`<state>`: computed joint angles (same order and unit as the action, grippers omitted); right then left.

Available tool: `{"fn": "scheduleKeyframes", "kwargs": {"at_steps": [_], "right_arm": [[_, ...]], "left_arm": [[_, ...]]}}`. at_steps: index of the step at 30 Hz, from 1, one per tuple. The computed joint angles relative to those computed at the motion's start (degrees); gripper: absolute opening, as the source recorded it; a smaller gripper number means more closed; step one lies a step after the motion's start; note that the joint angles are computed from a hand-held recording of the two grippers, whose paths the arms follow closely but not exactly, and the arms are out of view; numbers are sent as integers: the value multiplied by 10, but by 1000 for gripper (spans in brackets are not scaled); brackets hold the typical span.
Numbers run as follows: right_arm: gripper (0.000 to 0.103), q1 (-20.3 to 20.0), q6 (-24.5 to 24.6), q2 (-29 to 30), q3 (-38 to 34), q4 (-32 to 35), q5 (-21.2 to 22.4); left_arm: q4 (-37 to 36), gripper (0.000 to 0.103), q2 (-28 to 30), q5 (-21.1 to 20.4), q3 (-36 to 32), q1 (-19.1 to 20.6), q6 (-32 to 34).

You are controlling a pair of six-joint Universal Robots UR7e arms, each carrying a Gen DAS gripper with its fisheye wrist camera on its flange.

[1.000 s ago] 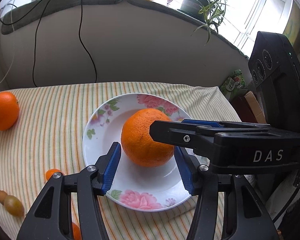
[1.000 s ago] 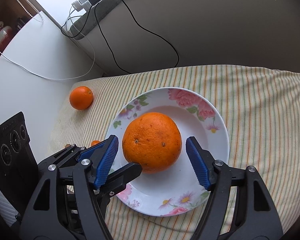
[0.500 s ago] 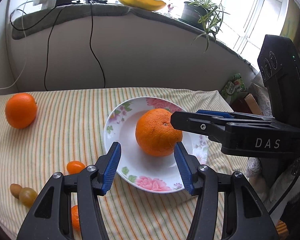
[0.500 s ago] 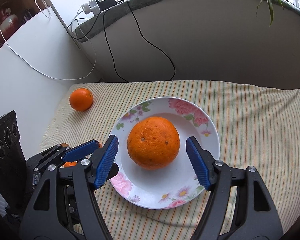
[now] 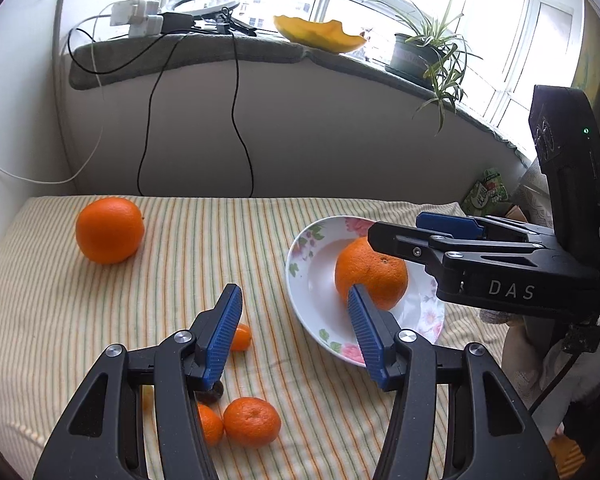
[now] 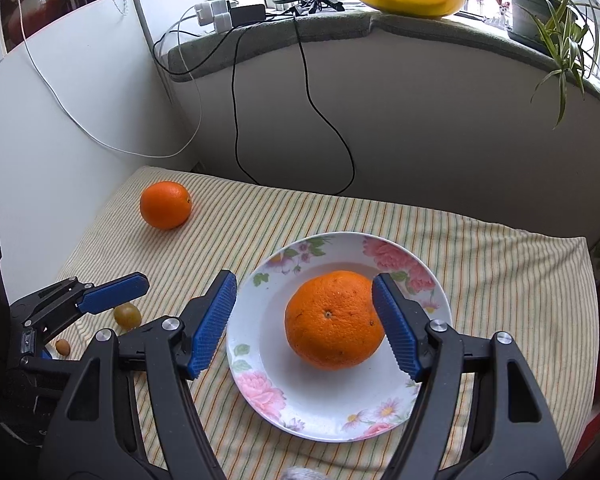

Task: Organize fruits
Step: 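Move the right gripper to the oval orange and close on it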

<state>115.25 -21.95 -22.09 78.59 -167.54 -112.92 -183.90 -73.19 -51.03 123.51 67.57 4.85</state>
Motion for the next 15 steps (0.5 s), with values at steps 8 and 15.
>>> {"fn": "scheduleKeyframes", "kwargs": {"at_steps": [8,15], "right_arm": [[73,15,-13,23,-27,26,-9],[73,23,-25,42,-41,13,6]], "left_arm": [[-12,54,-37,14,16,10,11],[7,54,-79,29,22,25,15]]}}
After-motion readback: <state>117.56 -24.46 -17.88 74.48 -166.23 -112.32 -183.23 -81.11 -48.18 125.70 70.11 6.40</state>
